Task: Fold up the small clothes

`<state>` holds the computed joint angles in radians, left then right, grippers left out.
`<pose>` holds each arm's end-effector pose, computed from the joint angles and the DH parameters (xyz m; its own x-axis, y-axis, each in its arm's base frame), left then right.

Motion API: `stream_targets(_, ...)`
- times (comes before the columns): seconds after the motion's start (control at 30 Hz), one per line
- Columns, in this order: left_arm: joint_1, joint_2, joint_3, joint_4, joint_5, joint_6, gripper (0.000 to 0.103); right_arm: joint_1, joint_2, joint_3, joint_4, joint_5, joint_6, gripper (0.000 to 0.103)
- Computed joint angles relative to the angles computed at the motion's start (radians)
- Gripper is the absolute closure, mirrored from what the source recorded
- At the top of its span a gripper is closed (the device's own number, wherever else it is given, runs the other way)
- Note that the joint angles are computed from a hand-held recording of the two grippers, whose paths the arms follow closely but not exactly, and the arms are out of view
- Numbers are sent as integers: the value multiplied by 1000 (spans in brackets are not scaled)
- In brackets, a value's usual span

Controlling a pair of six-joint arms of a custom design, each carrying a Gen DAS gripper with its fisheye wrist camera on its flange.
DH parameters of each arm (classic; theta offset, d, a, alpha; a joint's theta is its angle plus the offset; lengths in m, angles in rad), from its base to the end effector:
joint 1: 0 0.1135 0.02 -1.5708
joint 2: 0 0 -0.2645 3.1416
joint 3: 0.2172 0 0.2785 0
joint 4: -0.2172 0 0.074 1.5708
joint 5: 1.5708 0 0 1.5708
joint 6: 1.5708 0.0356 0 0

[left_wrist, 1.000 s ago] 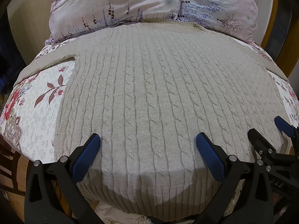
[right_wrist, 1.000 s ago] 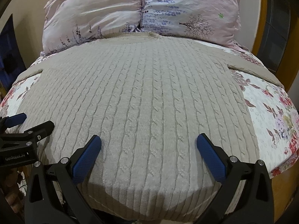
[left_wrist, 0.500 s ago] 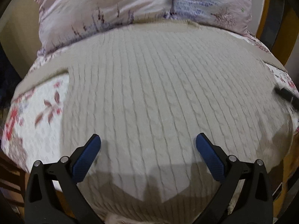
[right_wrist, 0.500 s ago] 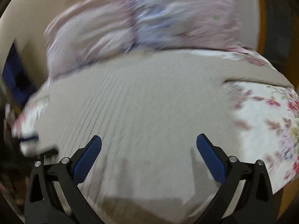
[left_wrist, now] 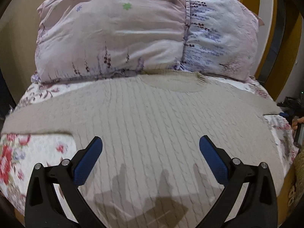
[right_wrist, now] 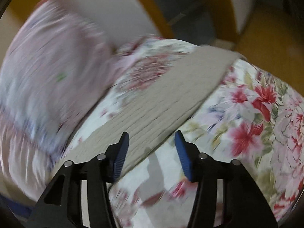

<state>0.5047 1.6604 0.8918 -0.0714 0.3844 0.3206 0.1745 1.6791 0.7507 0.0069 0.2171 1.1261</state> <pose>0.3148 0.1587 0.1514 -0.6908 -0.0479 -0.7215 -0.0121 0.9984 -0.0547 0.3217 0.0489 0.1080 -0.3747 0.8291 -0.4150 0.6904 0.5483 0.4720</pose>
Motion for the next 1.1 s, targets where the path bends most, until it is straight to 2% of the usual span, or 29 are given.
stream_targets(0.2, -38, 108, 125, -47, -34, 2, 2, -68, 98, 44, 38, -10, 38, 61)
stream_targets(0.3, -50, 143, 148, -37, -44, 3, 2, -94, 110, 39, 68, -4, 60, 71)
stream_targets(0.37, -55, 164, 162, -31, -46, 3, 2, -104, 113, 26, 91, 12, 70, 85)
stream_targets(0.47, -52, 199, 196, -47, -27, -15, 2, -99, 123, 38, 78, 45, 31, 93)
stream_targets(0.57, -38, 250, 254, -95, 22, -35, 2, -81, 112, 37, 87, 80, -3, 94)
stream_targets(0.7, -8, 317, 336, -168, 110, -70, 2, 2, 55, 71, 75, 196, -134, 95)
stream_targets(0.83, 1, 331, 347, -147, 125, -80, 2, 115, 26, 138, 99, 223, -266, 95)
stream_targets(0.97, 5, 335, 355, -145, 137, -84, 2, 258, 84, 262, 138, 164, -381, 95)
stream_targets(1.1, 9, 351, 375, -169, 171, -94, 2, 379, 270, 465, 104, 6, -450, 95)
